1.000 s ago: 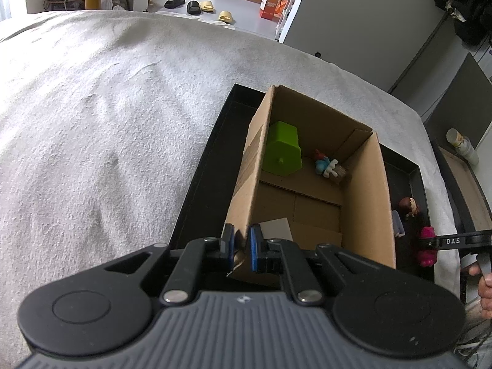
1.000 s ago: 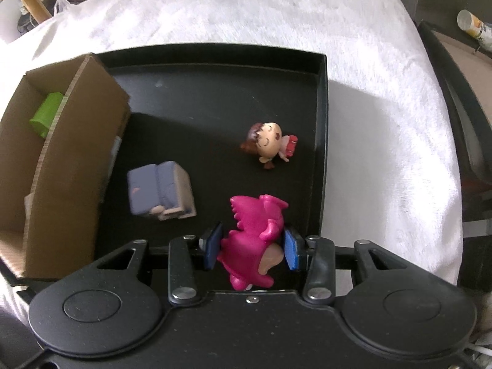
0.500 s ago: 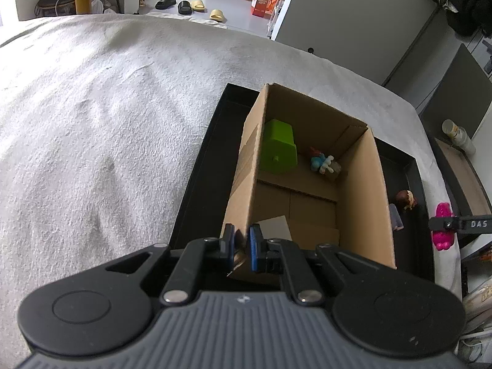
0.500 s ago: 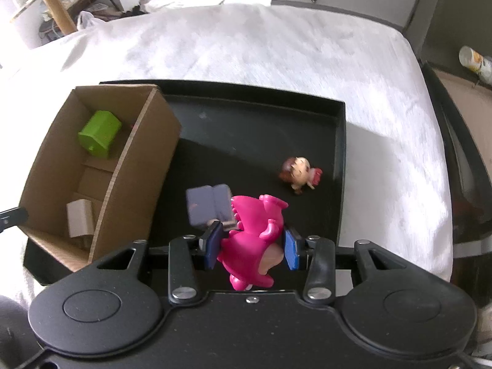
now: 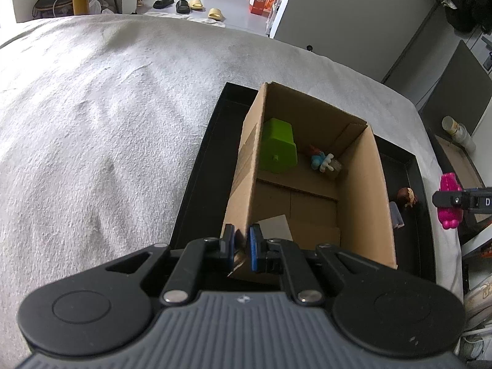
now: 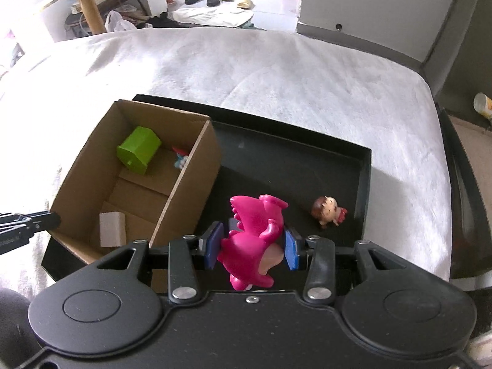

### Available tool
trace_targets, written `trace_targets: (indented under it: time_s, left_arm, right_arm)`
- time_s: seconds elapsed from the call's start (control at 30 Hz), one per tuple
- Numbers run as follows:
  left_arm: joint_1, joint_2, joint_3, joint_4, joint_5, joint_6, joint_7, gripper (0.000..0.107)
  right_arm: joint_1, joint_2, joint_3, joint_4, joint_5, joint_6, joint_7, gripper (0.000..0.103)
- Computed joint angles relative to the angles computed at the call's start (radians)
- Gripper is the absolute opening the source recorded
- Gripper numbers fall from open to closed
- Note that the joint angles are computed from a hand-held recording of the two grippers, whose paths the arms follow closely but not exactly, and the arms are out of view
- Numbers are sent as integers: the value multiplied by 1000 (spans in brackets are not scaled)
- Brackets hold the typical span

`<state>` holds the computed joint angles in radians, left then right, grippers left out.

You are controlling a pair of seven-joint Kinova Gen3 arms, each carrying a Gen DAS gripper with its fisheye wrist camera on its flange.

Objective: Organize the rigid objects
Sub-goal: 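Lift the pink dinosaur with the right gripper and carry it over the box, then open the right gripper to drop the pink dinosaur into the box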

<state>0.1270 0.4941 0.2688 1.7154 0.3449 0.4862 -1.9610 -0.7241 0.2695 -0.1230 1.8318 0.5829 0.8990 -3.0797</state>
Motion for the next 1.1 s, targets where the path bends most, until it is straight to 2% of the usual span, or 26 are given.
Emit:
trace_targets:
  time_s: [0.5, 1.1]
  left_arm:
    - [-12, 5, 8, 0, 16, 1, -15, 9]
    - [-26, 15, 11, -8, 41, 13, -27, 9]
  right_arm:
    - [-20, 69, 20, -161, 7, 16, 114, 41]
    - [4, 174, 65, -319, -118, -64, 308, 42]
